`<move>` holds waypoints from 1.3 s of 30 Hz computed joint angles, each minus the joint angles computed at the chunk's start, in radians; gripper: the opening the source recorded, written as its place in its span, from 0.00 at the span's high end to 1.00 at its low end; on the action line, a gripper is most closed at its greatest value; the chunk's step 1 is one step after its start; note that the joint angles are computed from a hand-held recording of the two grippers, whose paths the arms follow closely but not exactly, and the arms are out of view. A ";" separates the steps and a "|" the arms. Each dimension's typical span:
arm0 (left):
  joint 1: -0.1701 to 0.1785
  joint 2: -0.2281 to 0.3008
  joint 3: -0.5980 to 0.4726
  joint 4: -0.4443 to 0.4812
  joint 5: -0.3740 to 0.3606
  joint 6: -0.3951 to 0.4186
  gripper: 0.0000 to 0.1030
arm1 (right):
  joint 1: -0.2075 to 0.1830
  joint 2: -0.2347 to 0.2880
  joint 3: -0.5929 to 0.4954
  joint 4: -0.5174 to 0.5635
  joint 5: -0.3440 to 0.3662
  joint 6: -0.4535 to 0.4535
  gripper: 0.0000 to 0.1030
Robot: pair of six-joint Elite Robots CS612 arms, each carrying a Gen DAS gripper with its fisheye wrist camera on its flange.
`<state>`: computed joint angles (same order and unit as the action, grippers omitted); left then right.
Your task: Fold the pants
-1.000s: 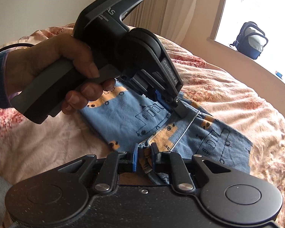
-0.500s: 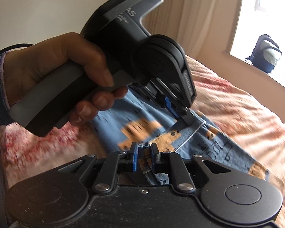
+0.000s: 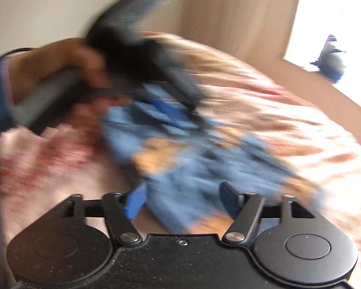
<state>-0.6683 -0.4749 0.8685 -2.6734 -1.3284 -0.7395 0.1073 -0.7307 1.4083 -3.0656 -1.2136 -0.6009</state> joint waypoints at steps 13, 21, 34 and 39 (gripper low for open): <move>-0.042 0.041 -0.054 0.161 0.263 -0.032 0.04 | -0.043 0.204 -0.268 -0.074 -0.218 0.253 0.02; -0.085 -0.073 0.164 -0.001 0.279 -0.003 0.00 | -0.053 0.089 -0.118 -0.070 -0.139 0.240 0.01; -0.087 -0.187 0.297 0.150 0.185 -0.122 0.00 | -0.022 -0.009 0.086 -0.189 -0.175 0.012 0.01; -0.066 -0.221 0.379 0.101 0.202 -0.355 0.00 | 0.009 0.012 0.064 -0.109 -0.255 -0.120 0.01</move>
<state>-0.7348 -0.6958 1.2472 -2.5724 -1.1269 -1.0945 0.1160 -0.7183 1.4728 -3.1749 -1.4690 -0.7212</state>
